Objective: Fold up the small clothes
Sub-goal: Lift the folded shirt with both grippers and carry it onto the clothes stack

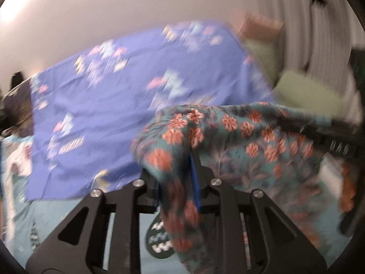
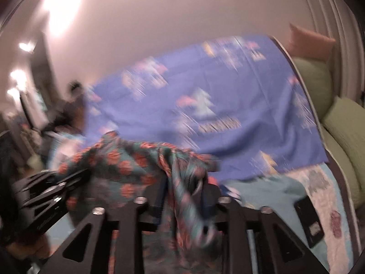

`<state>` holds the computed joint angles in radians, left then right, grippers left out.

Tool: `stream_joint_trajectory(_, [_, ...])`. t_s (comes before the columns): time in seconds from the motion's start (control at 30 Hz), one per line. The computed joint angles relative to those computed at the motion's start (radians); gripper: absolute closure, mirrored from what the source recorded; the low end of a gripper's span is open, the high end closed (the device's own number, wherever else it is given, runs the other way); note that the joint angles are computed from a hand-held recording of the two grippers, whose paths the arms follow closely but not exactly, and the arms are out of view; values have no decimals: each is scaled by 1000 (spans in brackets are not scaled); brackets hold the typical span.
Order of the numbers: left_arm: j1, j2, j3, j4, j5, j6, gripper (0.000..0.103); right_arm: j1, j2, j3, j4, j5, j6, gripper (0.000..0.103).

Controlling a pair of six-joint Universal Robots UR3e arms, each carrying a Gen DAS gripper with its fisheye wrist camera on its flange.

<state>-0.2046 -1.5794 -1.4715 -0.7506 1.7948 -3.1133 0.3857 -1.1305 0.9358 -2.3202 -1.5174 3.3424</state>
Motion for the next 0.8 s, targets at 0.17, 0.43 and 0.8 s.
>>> stream_joint_trajectory(0.17, [-58, -126, -150, 179, 150, 29, 73, 6, 193, -156, 197, -152, 23, 65])
stream_joint_trajectory(0.43, [-8, -118, -187, 230, 68, 1, 72, -50, 68, 152, -23, -80, 108, 52])
stream_joint_trajectory(0.8, [-32, 76, -259, 161, 26, -82, 33, 27, -156, 328, -39, -214, 151, 51])
